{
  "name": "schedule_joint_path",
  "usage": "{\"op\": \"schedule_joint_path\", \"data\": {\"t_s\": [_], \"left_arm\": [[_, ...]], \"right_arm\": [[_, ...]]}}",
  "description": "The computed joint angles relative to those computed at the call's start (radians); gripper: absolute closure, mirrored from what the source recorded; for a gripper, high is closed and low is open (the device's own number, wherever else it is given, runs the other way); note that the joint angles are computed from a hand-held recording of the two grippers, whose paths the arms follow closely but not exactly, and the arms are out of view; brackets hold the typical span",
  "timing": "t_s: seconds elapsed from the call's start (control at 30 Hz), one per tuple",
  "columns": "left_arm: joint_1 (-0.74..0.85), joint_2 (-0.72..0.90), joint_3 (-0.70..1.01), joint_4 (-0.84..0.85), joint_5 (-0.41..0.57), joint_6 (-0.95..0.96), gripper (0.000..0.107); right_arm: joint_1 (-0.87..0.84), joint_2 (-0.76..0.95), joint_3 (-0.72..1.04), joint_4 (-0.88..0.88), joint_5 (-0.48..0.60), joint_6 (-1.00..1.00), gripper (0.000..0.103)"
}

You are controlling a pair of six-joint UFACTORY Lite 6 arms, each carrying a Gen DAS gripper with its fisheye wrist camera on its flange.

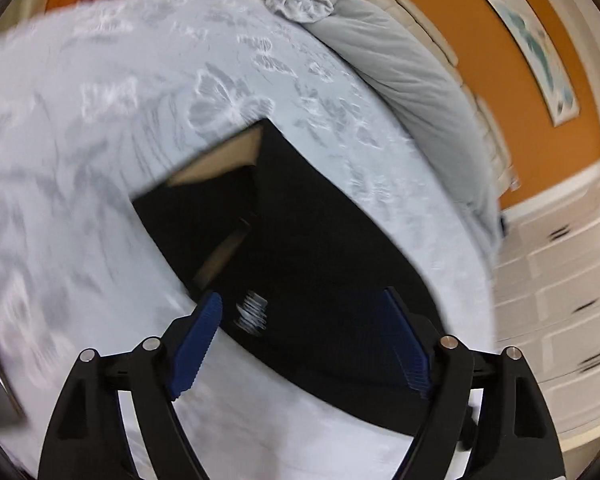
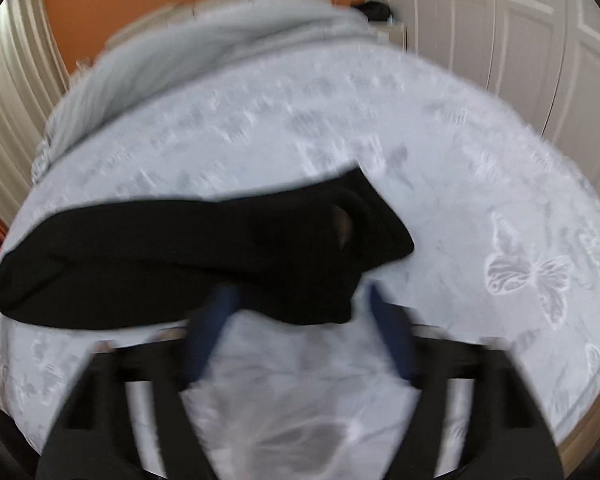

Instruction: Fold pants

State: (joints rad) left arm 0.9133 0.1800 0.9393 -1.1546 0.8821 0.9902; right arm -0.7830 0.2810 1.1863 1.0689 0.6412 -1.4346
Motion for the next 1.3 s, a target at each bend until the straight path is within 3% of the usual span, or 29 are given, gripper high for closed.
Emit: {"op": "schedule_joint_path", "data": {"t_s": [0.17,0.27,0.37,0.43,0.53,0.6,0.63,0.7,0.77,0.83,0.9,1.0,1.13,1.23,1.27,1.3], "left_arm": [[-0.062,0.044,-0.047,-0.087,0.144,-0.114,0.023],[-0.147,0.155,-0.031,-0.169,0.105,-0.164,0.023],[-0.183,0.294,0.037,-0.259,0.075,-0.131,0.025],[-0.175,0.364,0.072,-0.295,0.104,-0.11,0.033],[-0.162,0.462,0.188,-0.278,0.142,-0.135,0.058],[-0.17,0.496,0.24,-0.258,0.159,-0.139,0.097],[-0.181,0.528,0.29,-0.246,0.174,-0.143,0.105],[-0.192,0.532,0.316,-0.245,0.167,-0.138,0.105],[-0.194,0.468,0.314,-0.274,0.175,-0.083,0.106],[-0.188,0.322,0.284,-0.291,0.179,0.013,0.106],[-0.159,0.203,0.254,-0.286,0.203,0.088,0.105],[-0.109,0.224,0.268,-0.214,0.159,0.063,0.105],[-0.115,0.433,0.389,-0.007,0.081,-0.153,0.105],[-0.125,0.407,0.37,0.023,0.073,-0.149,0.104],[-0.125,0.38,0.36,0.01,0.085,-0.141,0.102],[-0.141,0.395,0.39,-0.001,0.071,-0.158,0.093]], "right_arm": [[0.025,-0.161,-0.073,0.018,0.187,0.092,0.011],[0.071,-0.059,-0.017,0.033,0.312,0.226,0.01],[0.139,0.097,0.056,0.069,0.25,0.318,0.01],[0.152,0.224,0.135,0.091,0.199,0.388,0.011],[0.174,0.369,0.267,0.064,0.129,0.491,0.018],[0.182,0.482,0.398,0.054,0.127,0.548,0.032],[0.184,0.515,0.439,0.069,0.122,0.554,0.04],[0.187,0.572,0.53,0.116,0.135,0.531,0.1],[0.162,0.547,0.532,0.275,0.192,0.444,0.1],[0.141,0.417,0.463,0.418,0.248,0.279,0.1],[0.116,0.308,0.399,0.463,0.318,0.159,0.1],[0.112,0.265,0.373,0.29,0.212,0.139,0.098],[0.136,0.524,0.506,-0.128,0.051,0.483,0.093],[0.089,0.562,0.556,-0.189,0.141,0.547,0.091],[0.072,0.543,0.535,-0.126,0.158,0.503,0.077],[0.056,0.52,0.519,-0.085,0.184,0.482,0.036]]}}
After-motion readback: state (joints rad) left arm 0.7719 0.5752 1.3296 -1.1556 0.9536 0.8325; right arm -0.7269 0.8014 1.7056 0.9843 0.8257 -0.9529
